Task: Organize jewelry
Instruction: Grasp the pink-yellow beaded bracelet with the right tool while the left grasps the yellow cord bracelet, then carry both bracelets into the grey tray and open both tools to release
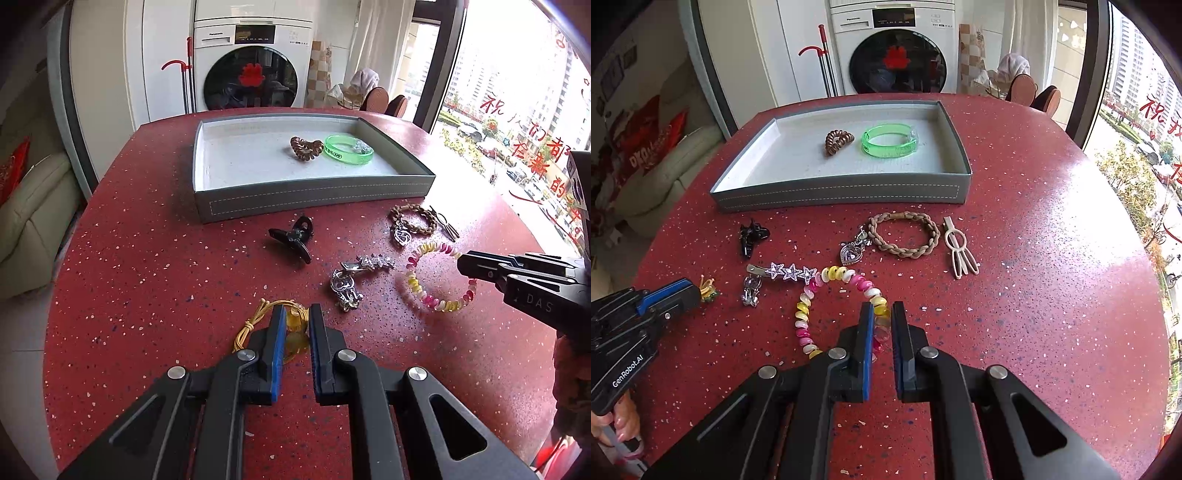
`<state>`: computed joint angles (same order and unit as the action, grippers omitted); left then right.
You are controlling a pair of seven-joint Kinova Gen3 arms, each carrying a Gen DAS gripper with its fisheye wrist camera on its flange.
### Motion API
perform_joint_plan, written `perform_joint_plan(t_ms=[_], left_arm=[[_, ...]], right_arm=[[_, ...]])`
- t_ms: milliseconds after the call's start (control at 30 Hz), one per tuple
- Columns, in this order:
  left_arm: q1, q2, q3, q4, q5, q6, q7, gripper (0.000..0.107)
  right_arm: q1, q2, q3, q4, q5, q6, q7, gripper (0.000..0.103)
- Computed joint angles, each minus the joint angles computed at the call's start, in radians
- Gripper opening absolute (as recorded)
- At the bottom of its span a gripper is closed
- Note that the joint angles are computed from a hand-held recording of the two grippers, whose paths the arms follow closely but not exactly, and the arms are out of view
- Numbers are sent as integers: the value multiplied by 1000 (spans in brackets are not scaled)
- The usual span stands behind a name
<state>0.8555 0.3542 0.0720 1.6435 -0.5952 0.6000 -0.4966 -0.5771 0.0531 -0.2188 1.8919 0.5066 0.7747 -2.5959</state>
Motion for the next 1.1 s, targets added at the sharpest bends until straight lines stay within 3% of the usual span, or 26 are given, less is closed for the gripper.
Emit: perform_joint_plan(t_ms=[333, 600, 767, 1100], left_arm=[[-9, -36, -1, 11, -24, -21, 30, 30], [-36, -47, 5, -47, -47, -19, 6, 30], [-57, -19, -3, -123, -51, -9, -46, 30], [-124, 119, -26, -351, 76, 33, -244, 30]], right_arm=[[44, -42, -1, -22, -55, -31, 54, 10], [68, -18, 11, -106, -59, -28, 124, 10], [91, 33, 44, -187, -98, -42, 194, 10], [147, 219, 113, -385, -267, -22, 369, 10]])
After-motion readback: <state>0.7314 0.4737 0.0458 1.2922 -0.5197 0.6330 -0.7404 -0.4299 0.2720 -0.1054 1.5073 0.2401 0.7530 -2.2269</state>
